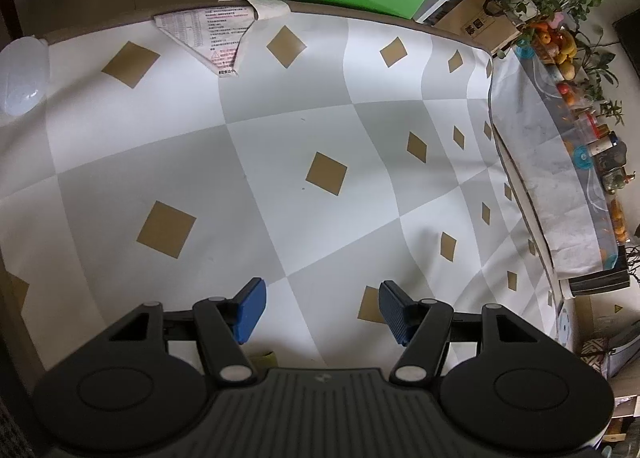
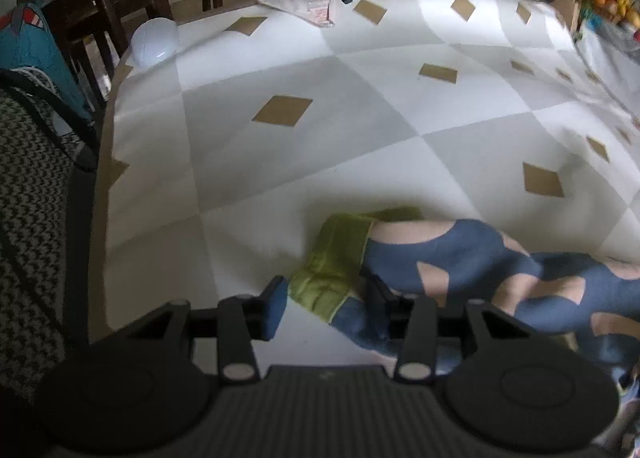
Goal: Fold clothes
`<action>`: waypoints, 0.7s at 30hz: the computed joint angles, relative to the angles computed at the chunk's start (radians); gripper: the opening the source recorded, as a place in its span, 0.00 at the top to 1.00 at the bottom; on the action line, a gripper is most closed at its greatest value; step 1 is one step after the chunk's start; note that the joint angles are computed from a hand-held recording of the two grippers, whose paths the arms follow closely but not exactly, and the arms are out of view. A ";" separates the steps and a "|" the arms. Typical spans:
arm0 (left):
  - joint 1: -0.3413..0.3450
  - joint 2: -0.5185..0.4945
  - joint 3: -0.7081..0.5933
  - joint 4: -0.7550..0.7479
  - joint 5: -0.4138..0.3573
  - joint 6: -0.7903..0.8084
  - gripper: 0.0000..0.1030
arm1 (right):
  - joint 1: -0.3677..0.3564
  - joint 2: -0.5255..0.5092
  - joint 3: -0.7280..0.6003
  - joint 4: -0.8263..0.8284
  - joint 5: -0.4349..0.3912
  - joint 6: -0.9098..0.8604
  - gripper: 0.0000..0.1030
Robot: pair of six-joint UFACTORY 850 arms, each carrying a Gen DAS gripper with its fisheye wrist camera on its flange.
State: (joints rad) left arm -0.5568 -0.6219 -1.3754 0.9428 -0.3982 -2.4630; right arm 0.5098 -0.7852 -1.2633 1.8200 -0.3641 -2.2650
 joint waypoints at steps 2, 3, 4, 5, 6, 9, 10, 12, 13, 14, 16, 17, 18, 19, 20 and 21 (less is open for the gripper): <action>0.000 0.002 0.002 0.010 0.003 -0.011 0.41 | -0.010 -0.006 -0.010 -0.003 -0.012 0.077 0.86; 0.000 0.003 0.004 0.015 0.004 -0.017 0.41 | -0.019 -0.009 -0.019 -0.035 -0.026 0.149 0.88; 0.001 0.005 0.006 0.019 0.006 -0.022 0.41 | -0.029 -0.005 -0.019 -0.031 -0.041 0.180 0.89; 0.001 0.006 0.009 0.024 0.008 -0.028 0.41 | -0.038 0.003 -0.011 0.004 -0.054 0.176 0.89; 0.001 0.008 0.011 0.028 0.010 -0.035 0.41 | -0.048 0.015 -0.001 0.033 -0.069 0.169 0.89; 0.001 0.012 0.016 0.030 0.001 -0.042 0.41 | -0.084 0.089 0.062 0.156 -0.109 0.097 0.89; 0.001 0.012 0.016 0.027 -0.003 -0.040 0.41 | -0.097 0.120 0.088 0.210 -0.111 0.051 0.89; 0.000 0.012 0.017 0.026 -0.002 -0.040 0.41 | -0.134 0.183 0.138 0.294 -0.108 0.006 0.89; 0.001 0.013 0.019 0.032 0.006 -0.047 0.41 | -0.158 0.209 0.155 0.305 -0.098 0.025 0.89; 0.000 0.012 0.018 0.031 0.010 -0.046 0.41 | -0.182 0.235 0.173 0.325 -0.075 0.036 0.89; -0.003 0.005 0.010 0.015 0.012 -0.030 0.41 | -0.222 0.270 0.198 0.372 0.007 0.039 0.89; -0.004 0.001 0.003 0.008 0.017 -0.016 0.41 | -0.240 0.280 0.203 0.385 0.064 0.051 0.88; -0.005 -0.004 -0.003 0.000 0.023 -0.002 0.41 | -0.255 0.285 0.208 0.355 0.105 0.076 0.85; -0.007 -0.009 -0.010 -0.007 0.028 0.013 0.41 | -0.268 0.288 0.212 0.314 0.140 0.101 0.84; -0.008 -0.014 -0.019 -0.020 0.029 0.034 0.41 | -0.281 0.295 0.225 0.315 0.158 0.096 0.83; -0.011 -0.021 -0.030 -0.038 0.025 0.063 0.41 | -0.294 0.301 0.235 0.287 0.158 0.132 0.76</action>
